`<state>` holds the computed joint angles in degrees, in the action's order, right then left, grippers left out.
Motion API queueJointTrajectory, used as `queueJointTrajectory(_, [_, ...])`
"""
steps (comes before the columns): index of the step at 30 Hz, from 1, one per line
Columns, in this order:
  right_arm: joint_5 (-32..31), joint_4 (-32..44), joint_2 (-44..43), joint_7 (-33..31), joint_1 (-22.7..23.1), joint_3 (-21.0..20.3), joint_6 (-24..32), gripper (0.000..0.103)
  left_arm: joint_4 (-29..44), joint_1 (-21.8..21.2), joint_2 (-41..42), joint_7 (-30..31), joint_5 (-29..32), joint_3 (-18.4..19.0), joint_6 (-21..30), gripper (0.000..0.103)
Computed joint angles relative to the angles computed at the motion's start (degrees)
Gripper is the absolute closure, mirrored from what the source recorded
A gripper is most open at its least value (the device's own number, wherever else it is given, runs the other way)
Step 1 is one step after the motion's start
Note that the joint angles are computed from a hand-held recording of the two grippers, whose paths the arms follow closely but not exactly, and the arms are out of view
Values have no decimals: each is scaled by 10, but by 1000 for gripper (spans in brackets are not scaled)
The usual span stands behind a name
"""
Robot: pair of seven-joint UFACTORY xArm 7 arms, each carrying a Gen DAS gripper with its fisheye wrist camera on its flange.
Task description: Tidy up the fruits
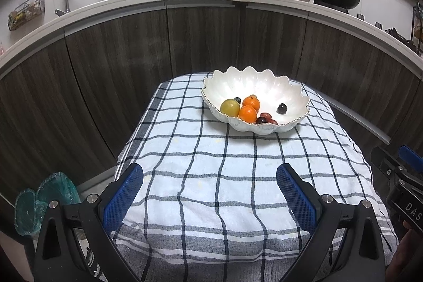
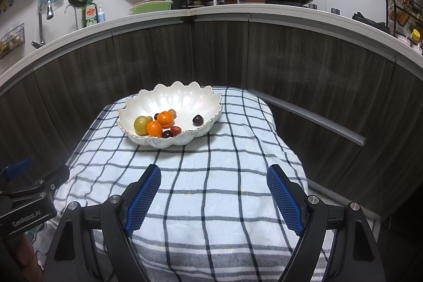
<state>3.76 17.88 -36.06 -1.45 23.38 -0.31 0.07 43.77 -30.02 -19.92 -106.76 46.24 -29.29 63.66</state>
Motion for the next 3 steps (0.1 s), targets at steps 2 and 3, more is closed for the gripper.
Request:
queueJointTrajectory(2, [0,-1,0,1,-1,1,-1,20,-1,-1,-1,2,-2,3,-5,0])
queueJointTrajectory(3, [0,0,2,1,0,0,-2,20,-1,0,-1,3,-3,3,-6,0])
